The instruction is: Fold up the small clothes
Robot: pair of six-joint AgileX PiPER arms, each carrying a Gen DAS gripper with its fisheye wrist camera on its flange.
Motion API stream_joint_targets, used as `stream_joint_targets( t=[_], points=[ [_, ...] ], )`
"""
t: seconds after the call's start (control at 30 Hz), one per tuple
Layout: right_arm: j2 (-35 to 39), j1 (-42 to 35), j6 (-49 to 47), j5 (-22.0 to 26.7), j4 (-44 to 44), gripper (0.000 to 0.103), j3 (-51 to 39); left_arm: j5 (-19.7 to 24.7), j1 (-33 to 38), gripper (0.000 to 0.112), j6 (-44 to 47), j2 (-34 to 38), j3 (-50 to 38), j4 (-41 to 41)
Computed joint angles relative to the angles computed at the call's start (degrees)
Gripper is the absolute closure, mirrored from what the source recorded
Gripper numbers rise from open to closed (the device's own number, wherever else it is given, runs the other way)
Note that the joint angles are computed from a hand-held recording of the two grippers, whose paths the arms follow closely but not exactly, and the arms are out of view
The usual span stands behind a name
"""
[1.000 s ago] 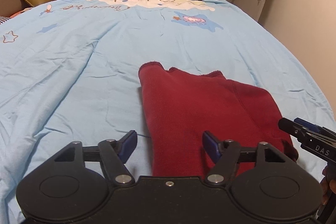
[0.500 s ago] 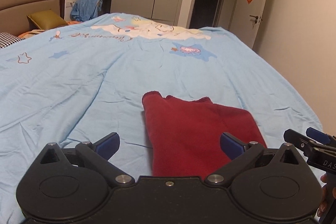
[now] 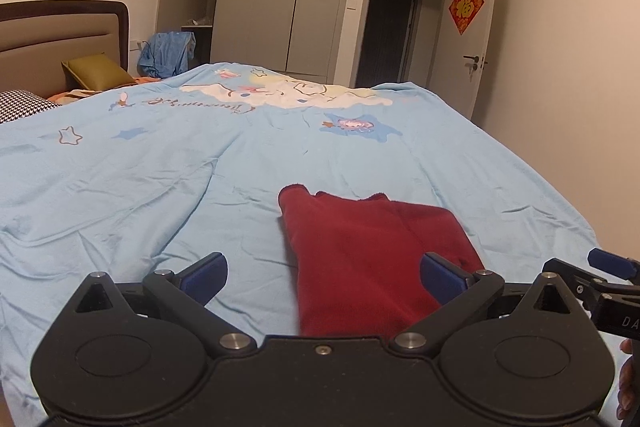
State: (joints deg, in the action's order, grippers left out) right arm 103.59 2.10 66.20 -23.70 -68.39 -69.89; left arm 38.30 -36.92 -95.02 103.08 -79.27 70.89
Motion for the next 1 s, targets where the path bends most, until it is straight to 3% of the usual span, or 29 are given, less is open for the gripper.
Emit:
stream_joint_targets(
  t=[0.4,1.0],
  points=[
    [-9.17,-0.55,-23.75,-3.77,22.01,0.000,18.57,3.06,-5.70,0.010,-16.66,-3.28,12.63,11.89],
    [-9.29,-1.35,-23.74,-3.08,21.80,0.000,21.90,3.30,-7.33,0.010,-18.07,-2.74,15.42,11.80]
  ],
)
